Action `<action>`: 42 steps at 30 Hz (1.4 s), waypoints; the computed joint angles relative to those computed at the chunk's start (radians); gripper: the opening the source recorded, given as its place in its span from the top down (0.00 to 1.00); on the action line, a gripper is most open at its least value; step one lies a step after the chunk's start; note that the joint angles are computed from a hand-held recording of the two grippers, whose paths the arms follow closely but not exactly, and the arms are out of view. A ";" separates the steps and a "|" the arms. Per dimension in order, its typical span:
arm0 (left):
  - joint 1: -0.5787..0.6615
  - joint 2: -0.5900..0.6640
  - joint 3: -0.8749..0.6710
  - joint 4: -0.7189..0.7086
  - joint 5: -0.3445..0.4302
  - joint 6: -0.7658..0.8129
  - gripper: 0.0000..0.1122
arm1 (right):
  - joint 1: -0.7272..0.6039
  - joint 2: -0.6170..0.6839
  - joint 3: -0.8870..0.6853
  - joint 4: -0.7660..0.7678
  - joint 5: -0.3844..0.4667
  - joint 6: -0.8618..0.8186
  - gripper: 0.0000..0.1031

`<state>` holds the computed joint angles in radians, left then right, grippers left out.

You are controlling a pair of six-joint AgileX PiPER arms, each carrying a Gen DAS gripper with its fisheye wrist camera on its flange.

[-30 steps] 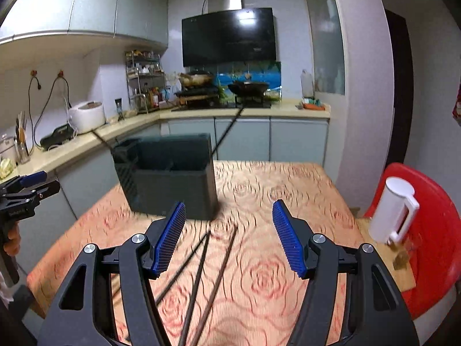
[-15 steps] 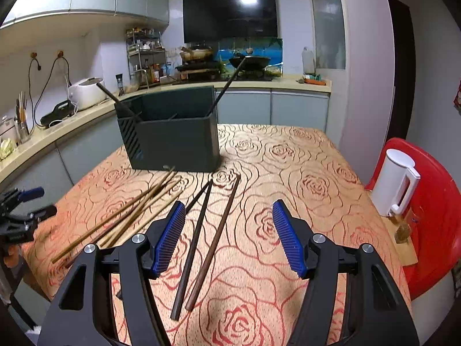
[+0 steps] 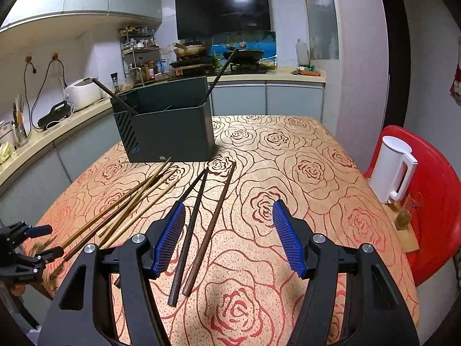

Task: Organize utensils
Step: 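Close the left tool on a light wooden chopstick while the right tool approaches a brown chopstick, then close the right tool on the brown chopstick while the left tool holds its chopstick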

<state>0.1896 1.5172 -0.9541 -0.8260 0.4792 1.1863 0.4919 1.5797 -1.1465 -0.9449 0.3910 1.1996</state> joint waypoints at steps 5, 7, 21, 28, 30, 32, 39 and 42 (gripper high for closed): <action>0.003 0.005 0.002 0.015 0.012 -0.019 0.64 | -0.011 -0.010 0.014 0.000 -0.006 0.016 0.41; 0.001 0.000 0.007 0.006 0.018 -0.003 0.71 | -0.012 -0.010 0.016 0.003 -0.006 0.015 0.41; -0.029 -0.018 0.028 0.006 0.008 0.025 0.94 | -0.035 0.069 -0.023 0.344 -0.035 -0.301 0.61; -0.030 -0.006 0.014 0.019 0.002 -0.007 0.94 | -0.014 0.150 -0.067 0.438 -0.005 -0.413 0.66; -0.030 -0.005 0.012 0.019 0.002 -0.008 0.94 | -0.010 0.161 -0.074 0.447 0.005 -0.424 0.66; -0.030 -0.005 0.012 0.020 0.004 -0.014 0.94 | -0.007 0.168 -0.079 0.468 0.014 -0.448 0.66; -0.039 -0.008 0.019 0.026 -0.010 -0.025 0.94 | 0.032 0.180 -0.087 0.327 0.088 -0.347 0.67; -0.037 -0.007 0.017 0.025 -0.008 -0.028 0.94 | 0.029 0.170 -0.073 0.292 0.102 -0.308 0.70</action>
<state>0.1528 1.5106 -0.9370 -0.8007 0.4712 1.1581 0.5207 1.7496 -1.2197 -0.6528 0.4932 0.8916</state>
